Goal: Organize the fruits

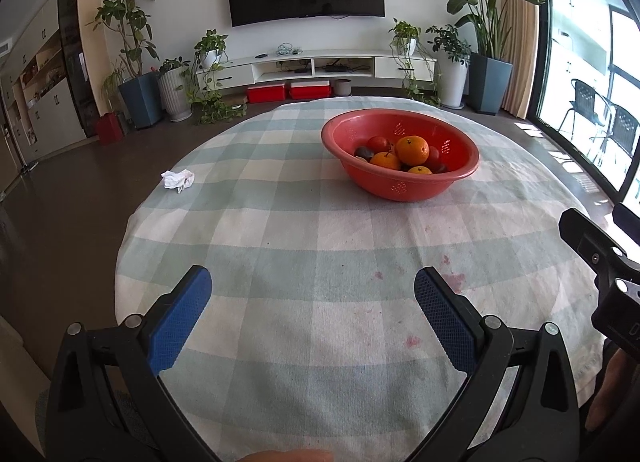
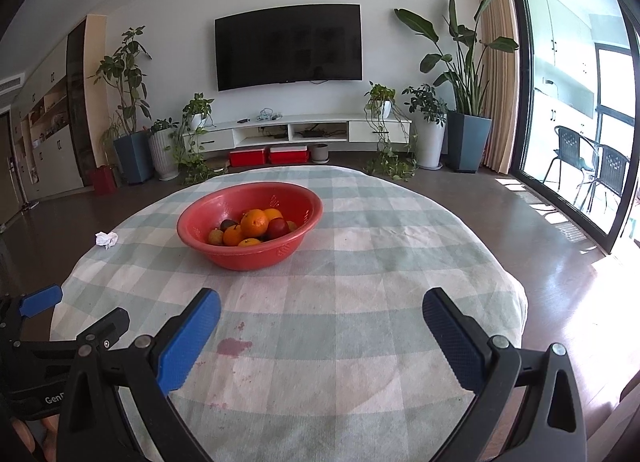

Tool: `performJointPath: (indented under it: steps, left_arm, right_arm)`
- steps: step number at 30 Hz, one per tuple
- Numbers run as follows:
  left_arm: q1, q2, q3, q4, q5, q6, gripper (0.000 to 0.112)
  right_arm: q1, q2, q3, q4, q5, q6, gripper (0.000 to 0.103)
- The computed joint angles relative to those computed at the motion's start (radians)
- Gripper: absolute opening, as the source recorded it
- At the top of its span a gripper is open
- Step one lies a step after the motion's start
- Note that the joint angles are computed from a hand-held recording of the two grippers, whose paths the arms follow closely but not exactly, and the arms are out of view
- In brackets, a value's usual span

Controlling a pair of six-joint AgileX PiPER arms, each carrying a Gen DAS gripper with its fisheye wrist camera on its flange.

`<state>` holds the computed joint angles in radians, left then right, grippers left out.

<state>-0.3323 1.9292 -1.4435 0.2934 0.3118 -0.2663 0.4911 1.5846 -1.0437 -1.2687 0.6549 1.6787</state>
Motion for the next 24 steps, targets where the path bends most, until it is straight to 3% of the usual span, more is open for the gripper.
performJointPath:
  steps: [24]
  left_arm:
    - [0.013, 0.006, 0.008, -0.051, 0.002, 0.043, 0.103]
  right_arm:
    - [-0.003, 0.031, -0.026, 0.097, -0.021, -0.097, 0.103]
